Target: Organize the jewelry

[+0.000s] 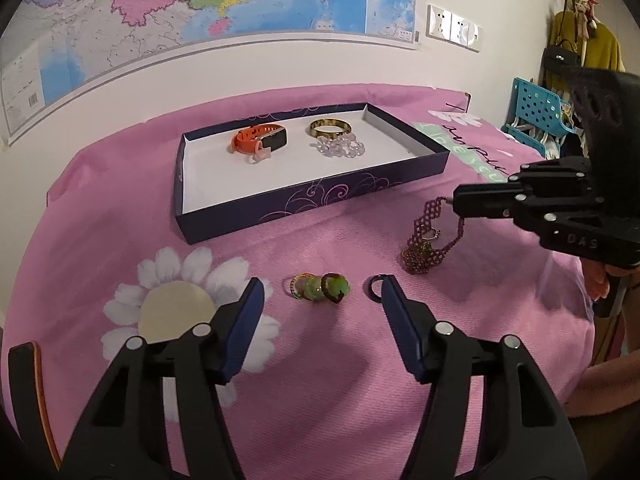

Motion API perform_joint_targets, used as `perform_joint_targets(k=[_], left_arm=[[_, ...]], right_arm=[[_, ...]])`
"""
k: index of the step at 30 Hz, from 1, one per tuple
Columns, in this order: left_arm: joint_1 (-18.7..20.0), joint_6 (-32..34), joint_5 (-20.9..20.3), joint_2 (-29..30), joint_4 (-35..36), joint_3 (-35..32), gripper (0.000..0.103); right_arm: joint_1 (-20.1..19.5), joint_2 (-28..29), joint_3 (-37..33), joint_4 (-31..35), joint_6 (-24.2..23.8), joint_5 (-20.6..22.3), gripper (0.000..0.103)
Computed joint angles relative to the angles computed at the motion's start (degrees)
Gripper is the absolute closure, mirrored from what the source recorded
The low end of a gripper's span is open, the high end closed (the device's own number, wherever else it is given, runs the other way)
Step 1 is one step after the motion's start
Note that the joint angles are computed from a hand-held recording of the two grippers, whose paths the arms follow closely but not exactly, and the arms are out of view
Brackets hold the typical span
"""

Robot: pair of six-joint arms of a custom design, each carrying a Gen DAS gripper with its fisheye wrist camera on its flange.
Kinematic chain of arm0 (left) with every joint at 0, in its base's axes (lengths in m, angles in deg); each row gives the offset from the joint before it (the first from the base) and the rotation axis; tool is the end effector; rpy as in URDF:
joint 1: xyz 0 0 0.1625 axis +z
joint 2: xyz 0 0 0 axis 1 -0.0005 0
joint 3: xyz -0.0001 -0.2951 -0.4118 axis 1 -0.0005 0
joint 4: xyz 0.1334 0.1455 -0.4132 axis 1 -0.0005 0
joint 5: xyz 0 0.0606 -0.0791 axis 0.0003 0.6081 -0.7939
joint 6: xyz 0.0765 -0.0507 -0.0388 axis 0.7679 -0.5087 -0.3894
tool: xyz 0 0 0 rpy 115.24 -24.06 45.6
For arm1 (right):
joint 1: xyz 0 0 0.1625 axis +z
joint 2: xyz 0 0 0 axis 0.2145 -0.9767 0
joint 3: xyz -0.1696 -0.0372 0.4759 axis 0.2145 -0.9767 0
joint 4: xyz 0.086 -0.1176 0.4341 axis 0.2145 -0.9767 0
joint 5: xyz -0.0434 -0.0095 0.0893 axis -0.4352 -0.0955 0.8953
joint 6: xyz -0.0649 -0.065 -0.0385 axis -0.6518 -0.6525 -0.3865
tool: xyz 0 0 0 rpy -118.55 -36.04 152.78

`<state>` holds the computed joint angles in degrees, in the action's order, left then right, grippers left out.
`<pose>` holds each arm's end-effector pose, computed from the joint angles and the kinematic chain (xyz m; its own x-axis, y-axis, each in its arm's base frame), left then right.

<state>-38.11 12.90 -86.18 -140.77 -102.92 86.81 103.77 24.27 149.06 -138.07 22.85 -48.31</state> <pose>-0.0896 -0.4414 0.2935 -0.6883 0.2819 -0.6684 0.6495 0.6499 -0.3948 0.3537 -0.4895 0.0647 -0.5909 -0.6471 0.4818 -0.8021 0.5351 -0.2650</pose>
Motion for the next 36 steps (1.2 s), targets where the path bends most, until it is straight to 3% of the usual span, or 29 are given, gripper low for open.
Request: perform_joint_targets(k=[7,20,26,36], left_arm=[[0.98,-0.62,-1.78,0.53,2.26,-1.15,0.066],[3.18,-3.02,-4.5,2.31,6.1,-3.46,0.077],[4.09,-4.06,-5.8,2.39,7.31,-4.22,0.094],[3.11,-3.6,-5.62,1.82,7.13,-3.36,0.098]], right_arm=[[0.91,-0.45,0.46,-1.09,-0.86,1.62,0.1],[0.85,-0.71,0.95,-1.25,-0.62,2.3,0.1],[0.61,-0.72,1.03,-0.65,-0.48,2.16,0.1],[0.18,-1.04,1.49,-1.24,0.06,2.07,0.1]])
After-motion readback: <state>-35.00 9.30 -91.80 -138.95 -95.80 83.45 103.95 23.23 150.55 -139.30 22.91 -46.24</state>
